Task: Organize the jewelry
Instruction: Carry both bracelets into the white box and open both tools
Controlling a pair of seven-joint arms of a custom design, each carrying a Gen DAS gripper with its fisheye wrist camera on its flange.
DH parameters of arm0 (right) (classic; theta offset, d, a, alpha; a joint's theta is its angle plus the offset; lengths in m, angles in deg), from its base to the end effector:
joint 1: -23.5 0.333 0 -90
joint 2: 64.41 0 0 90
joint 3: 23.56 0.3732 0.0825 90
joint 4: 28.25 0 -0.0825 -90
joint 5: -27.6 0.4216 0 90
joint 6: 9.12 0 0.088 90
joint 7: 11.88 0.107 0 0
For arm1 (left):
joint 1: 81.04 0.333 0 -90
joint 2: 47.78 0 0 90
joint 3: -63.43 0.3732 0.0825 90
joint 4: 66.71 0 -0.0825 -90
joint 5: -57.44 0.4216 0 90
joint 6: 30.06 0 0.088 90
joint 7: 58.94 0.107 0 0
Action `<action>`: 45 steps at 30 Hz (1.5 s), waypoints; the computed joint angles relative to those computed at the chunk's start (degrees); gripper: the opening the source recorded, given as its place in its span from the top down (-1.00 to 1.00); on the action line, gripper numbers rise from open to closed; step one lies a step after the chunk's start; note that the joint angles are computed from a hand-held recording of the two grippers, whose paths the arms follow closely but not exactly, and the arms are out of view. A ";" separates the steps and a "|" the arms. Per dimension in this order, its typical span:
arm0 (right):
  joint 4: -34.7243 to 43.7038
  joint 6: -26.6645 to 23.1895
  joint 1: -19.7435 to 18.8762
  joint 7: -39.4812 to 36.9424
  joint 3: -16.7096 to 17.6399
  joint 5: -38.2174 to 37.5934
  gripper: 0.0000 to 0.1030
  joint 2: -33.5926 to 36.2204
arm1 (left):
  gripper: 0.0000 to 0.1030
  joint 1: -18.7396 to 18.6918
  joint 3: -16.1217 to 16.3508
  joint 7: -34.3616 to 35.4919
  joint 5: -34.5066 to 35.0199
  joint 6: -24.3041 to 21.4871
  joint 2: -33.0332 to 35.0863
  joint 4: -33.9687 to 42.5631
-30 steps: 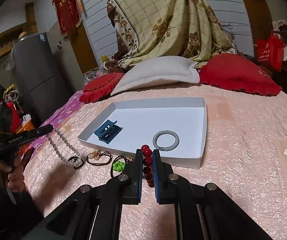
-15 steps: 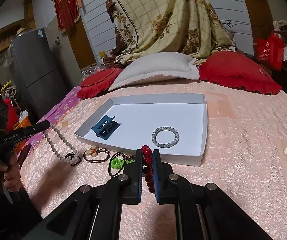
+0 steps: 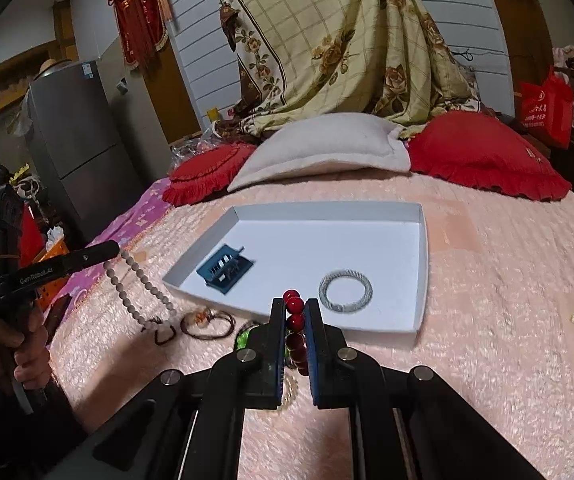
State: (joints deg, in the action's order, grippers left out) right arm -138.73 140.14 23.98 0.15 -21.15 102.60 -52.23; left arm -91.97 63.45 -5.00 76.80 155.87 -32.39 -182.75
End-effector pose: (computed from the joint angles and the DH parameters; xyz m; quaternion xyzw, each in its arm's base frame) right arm 0.6773 0.0122 0.4529 -0.7326 0.4987 -0.1239 0.4464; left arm 0.6653 -0.1615 0.4591 -0.6557 0.6021 -0.3975 0.2224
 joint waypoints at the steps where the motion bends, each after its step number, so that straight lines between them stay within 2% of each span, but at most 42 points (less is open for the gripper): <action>1: 0.59 -0.55 -0.10 0.42 -0.01 0.02 0.84 0.09 | 0.85 -1.38 1.41 -0.37 0.16 -0.74 0.12 0.51; 6: 4.43 -0.43 0.41 3.31 0.13 -3.00 0.84 1.61 | 0.85 -3.27 3.75 -2.52 2.53 -3.80 1.11 3.70; 9: 7.92 0.25 0.54 5.74 0.72 -5.20 0.84 3.67 | 0.85 -2.30 3.20 -3.31 4.08 -4.90 1.91 6.16; 13: 13.93 0.95 0.63 11.59 1.54 -9.60 0.84 8.19 | 0.85 0.57 0.55 -2.74 4.36 -6.86 4.50 11.33; 15: 16.57 1.27 0.62 15.58 1.87 -12.63 0.84 10.64 | 0.85 3.29 -2.50 -1.04 3.16 -8.06 6.38 14.19; 21: 26.31 0.02 2.56 32.77 0.38 -26.52 0.84 19.50 | 0.85 5.68 -6.34 3.67 -0.01 -15.85 15.74 27.97; 24: 31.00 -1.12 1.62 35.64 2.26 -28.93 0.84 22.82 | 0.85 6.14 -7.57 5.29 -1.91 -16.91 19.70 33.81; 26: 34.33 -2.59 0.39 36.90 4.35 -29.42 0.84 25.08 | 0.85 7.82 -10.18 6.89 -4.68 -16.68 22.19 36.97; 29: 38.76 -4.61 0.29 40.67 5.07 -32.07 0.84 28.47 | 0.85 8.74 -11.78 8.64 -7.53 -18.51 25.95 41.34; 30: 40.60 -5.29 1.07 43.05 4.03 -34.43 0.84 29.95 | 0.85 8.62 -11.77 8.98 -8.27 -20.60 27.17 43.04; 33: 44.34 -6.93 2.40 51.20 1.32 -40.57 0.84 33.31 | 0.85 6.61 -8.85 8.46 -8.38 -27.63 30.26 47.23; 38: 47.07 -7.98 1.69 56.67 1.19 -45.81 0.84 35.50 | 0.85 2.68 -2.86 5.18 -3.76 -33.24 31.85 49.32; 42: 48.25 -8.79 2.15 59.64 0.56 -49.26 0.83 36.57 | 0.82 0.69 -0.03 1.99 0.59 -36.80 32.41 50.14; 43: 48.94 -9.59 2.50 60.68 0.02 -50.55 0.75 36.95 | 0.72 0.61 0.09 1.52 1.41 -36.99 32.55 50.16; 44: 49.21 -9.96 2.62 61.15 -0.16 -51.48 0.53 37.15 | 0.62 0.48 0.23 1.15 2.21 -37.34 32.72 50.29; 45: 49.07 -9.73 2.66 61.54 -0.27 -52.15 0.36 37.19 | 0.33 0.27 0.45 0.58 2.97 -37.63 32.79 50.33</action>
State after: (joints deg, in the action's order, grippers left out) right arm -89.66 130.41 26.64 61.69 -21.41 50.46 -15.04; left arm -91.70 63.90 -4.42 79.77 118.24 0.40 -132.42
